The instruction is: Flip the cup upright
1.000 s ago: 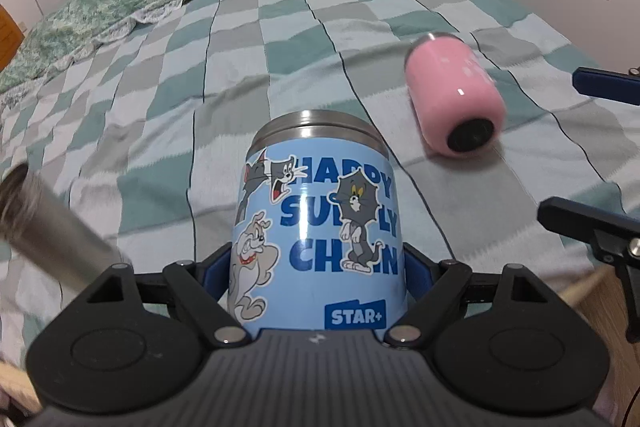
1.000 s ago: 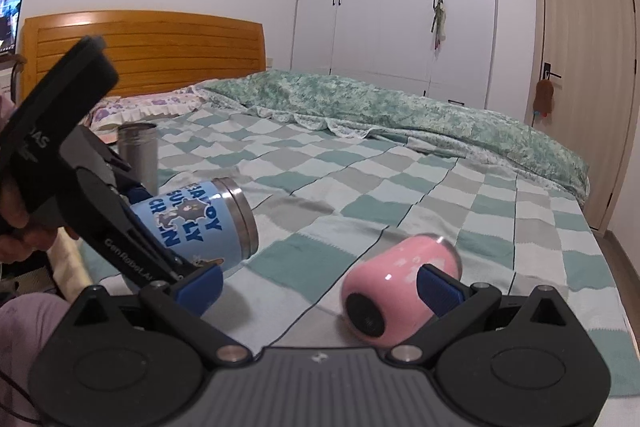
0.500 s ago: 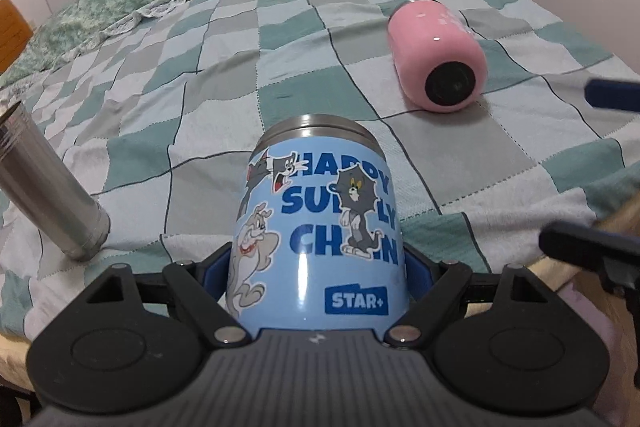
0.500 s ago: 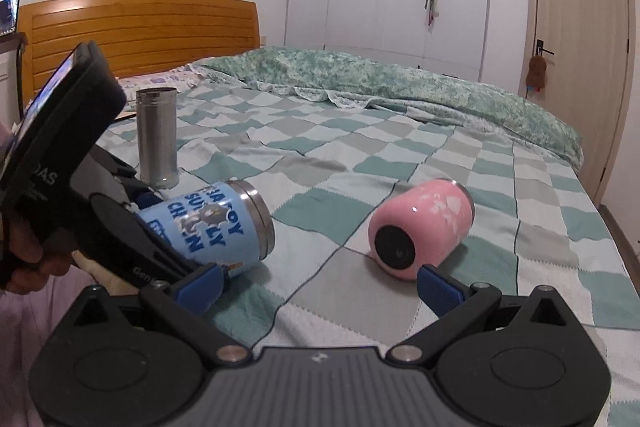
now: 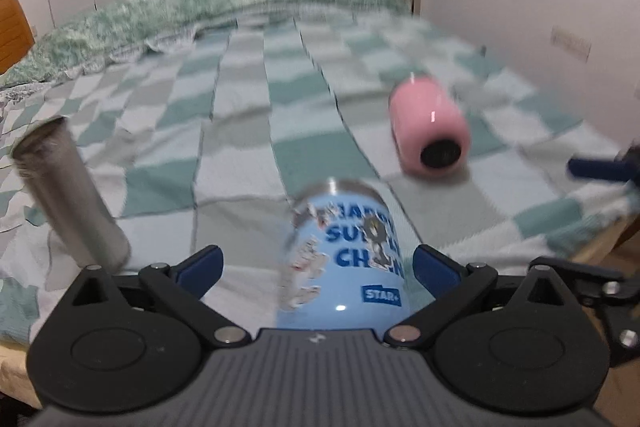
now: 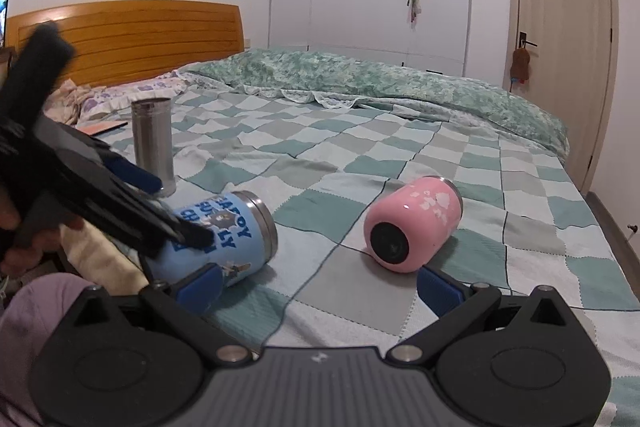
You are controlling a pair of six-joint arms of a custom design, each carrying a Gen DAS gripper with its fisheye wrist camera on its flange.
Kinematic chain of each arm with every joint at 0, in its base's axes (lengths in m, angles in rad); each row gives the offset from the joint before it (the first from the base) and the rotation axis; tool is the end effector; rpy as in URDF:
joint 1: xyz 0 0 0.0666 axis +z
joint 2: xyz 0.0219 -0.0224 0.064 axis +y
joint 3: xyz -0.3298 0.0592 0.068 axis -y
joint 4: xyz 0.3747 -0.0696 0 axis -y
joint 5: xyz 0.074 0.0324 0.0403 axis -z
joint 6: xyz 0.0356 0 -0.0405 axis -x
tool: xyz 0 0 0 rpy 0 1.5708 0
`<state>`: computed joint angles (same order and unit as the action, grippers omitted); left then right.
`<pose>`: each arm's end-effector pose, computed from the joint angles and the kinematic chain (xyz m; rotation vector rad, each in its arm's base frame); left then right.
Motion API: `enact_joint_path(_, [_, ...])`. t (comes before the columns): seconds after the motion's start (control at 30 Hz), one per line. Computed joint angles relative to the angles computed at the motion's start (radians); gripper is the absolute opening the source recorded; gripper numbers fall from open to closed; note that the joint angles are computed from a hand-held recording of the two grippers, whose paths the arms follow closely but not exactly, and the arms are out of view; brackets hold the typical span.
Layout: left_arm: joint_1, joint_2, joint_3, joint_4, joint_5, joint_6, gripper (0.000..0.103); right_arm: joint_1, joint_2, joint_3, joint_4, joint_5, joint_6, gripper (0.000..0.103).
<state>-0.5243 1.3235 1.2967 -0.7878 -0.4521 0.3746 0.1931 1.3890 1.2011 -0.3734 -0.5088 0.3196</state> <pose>0.4008 -0.2143 0.3797 -0.0371 2.2851 0.0787 0.4738 0.1099 0.3412 -0.8109 1.9231 0.4640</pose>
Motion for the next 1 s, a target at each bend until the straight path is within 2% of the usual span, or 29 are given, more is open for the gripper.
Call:
enact_joint_path(0.2, [0.043,-0.197,-0.170,0.134,-0.028,-0.065,0.103,0.063,0.003,0.042,-0.077,0.022,-0.082,0.103])
enact_joint_path(0.33, [0.100,-0.283,-0.257,0.143,-0.017,-0.087,0.103,0.133,0.051,0.123,-0.175,0.092,-0.134,0.103])
enact_joint_path(0.63, [0.268,-0.378,-0.388,0.189,0.130,-0.186,0.103,0.240,0.269,0.431,-0.470,0.178,-0.378,0.103])
enact_joint_path(0.73, [0.312,-0.396,-0.420,0.224,0.187,-0.203,0.103,0.247,0.358,0.553,-0.570,0.170,-0.472,0.102])
enact_joint_path(0.9, [0.362,-0.404,-0.447,0.269,0.258,-0.223,0.103,0.257,0.511,0.748,-0.704,0.182,-0.591,0.098])
enact_joint_path(1.0, [0.386,-0.405,-0.458,0.289,0.296,-0.224,0.103,0.255,0.578,0.828,-0.774,0.164,-0.622,0.088])
